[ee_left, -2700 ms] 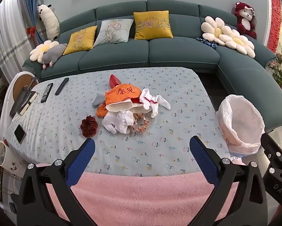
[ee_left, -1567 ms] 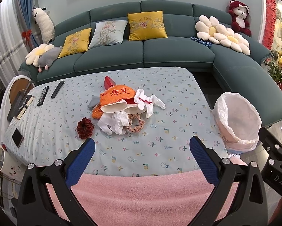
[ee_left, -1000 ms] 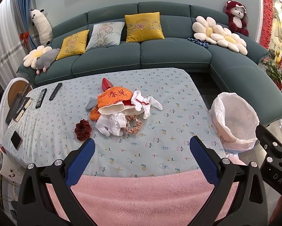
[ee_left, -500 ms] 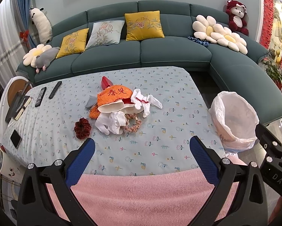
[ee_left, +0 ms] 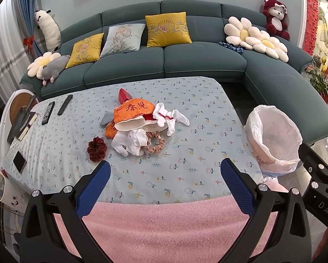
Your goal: Collect trash
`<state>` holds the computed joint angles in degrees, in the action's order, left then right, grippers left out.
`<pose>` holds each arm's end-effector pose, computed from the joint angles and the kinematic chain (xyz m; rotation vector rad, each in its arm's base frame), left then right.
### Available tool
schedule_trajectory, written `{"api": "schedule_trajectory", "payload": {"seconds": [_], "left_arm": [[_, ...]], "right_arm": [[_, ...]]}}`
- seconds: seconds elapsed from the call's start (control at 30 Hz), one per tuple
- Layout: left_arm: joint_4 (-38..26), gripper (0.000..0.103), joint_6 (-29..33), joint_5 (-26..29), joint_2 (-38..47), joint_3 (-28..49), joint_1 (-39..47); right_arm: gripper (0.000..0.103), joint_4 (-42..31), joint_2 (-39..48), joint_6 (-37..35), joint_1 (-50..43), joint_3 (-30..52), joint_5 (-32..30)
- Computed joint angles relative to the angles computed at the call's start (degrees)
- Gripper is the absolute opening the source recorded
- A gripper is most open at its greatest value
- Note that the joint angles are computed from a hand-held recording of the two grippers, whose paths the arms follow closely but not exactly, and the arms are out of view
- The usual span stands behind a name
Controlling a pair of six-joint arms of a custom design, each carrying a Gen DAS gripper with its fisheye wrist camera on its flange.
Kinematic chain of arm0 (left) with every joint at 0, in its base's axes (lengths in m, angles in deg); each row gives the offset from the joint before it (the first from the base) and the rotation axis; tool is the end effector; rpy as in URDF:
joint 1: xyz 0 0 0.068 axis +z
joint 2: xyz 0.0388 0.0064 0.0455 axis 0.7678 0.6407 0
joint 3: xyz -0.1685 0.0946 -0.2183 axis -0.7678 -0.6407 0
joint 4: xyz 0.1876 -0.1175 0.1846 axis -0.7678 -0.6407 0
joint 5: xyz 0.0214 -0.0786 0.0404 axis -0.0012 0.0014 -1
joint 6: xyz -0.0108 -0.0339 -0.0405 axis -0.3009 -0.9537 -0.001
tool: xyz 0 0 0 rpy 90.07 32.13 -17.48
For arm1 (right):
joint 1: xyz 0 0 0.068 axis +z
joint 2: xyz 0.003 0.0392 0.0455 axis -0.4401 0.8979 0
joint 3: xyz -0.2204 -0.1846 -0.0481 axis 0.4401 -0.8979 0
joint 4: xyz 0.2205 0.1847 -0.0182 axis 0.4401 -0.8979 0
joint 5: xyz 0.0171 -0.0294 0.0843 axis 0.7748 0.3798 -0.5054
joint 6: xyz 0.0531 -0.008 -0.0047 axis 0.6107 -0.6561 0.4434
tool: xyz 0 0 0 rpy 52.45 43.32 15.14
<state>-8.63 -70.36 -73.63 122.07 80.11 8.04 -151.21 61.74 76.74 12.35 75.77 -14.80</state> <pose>0.2138 -0.1800 0.2954 0.4984 2.3577 -0.0878 0.1269 0.0690 0.2896 0.5720 2.3166 -0.4274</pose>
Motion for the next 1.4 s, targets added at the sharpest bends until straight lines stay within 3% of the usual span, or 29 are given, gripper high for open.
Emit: {"api": "schedule_trajectory", "payload": {"seconds": [0.9,1.2,1.4], "left_arm": [[1.36,0.096,-0.06,-0.24,-0.92,-0.57,-1.13],[3.12,0.096,0.15,-0.06,-2.27,-1.75,-0.75],[3.10,0.096,0.70,3.20,-2.24,-1.94,2.07]], "right_arm": [[0.096,-0.80,-0.80,0.33,0.24,-0.18,0.25],[0.096,-4.40,0.15,5.22,2.25,1.35,2.25],[0.096,-5.84,1.94,8.17,4.36,3.56,3.71]]}}
